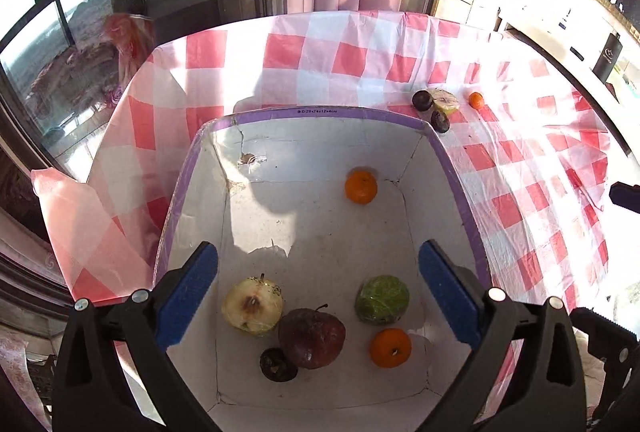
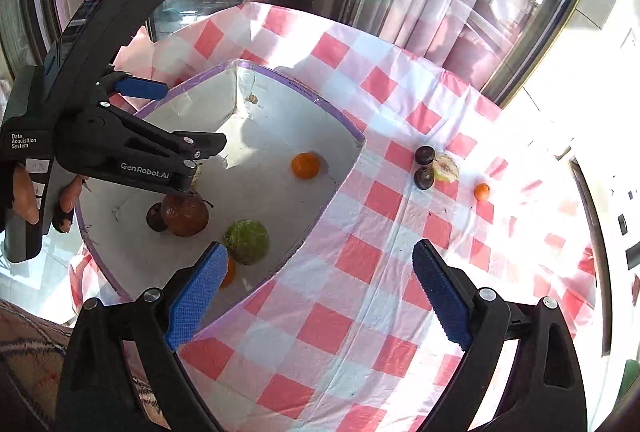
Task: Organize fruits
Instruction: 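Open both tools to release the guava and tangerine, then withdraw, then grasp the orange tangerine with the right tool while the left tool grasps a dark plum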
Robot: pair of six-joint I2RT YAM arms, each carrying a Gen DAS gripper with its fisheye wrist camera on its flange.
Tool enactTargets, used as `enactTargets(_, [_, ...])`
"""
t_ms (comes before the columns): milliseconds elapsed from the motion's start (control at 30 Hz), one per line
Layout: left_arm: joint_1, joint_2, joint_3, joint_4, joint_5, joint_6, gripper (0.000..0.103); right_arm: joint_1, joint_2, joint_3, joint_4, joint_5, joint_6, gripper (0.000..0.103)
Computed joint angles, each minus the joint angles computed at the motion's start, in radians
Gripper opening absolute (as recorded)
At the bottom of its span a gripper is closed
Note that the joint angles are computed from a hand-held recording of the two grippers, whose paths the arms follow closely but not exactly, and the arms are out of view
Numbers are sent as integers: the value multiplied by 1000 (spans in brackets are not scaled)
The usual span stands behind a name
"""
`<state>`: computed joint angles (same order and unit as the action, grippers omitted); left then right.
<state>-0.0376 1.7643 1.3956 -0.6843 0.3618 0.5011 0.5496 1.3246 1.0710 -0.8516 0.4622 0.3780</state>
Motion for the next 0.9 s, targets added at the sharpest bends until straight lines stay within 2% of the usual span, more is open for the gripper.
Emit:
enactTargets(100, [-28, -55, -73, 103, 39, -108, 101, -130, -177, -200, 100, -45, 8, 90])
enactTargets(233, [-98, -126, -174, 241, 91, -316, 100, -375, -280, -396, 238, -141, -112, 90])
enactTargets(333, [-205, -135, -175, 267, 51, -377, 101, -597, -257, -494, 363, -265, -229, 90])
enactTargets(433, [-329, -139, -166, 300, -6, -432, 101, -801, -145, -534, 503, -399, -294, 90])
enactTargets(600, [-541, -43, -105, 298, -109, -519, 101, -992, 108, -478, 634, -532, -401, 90])
enactTargets(767, [-705, 116, -66, 290, -222, -532, 101, -1075, 355, -349, 727, -591, -531, 90])
enactTargets(900, [-768, 250, -22, 258, -289, -537, 101, -1102, 539, -195, 758, -624, -600, 90])
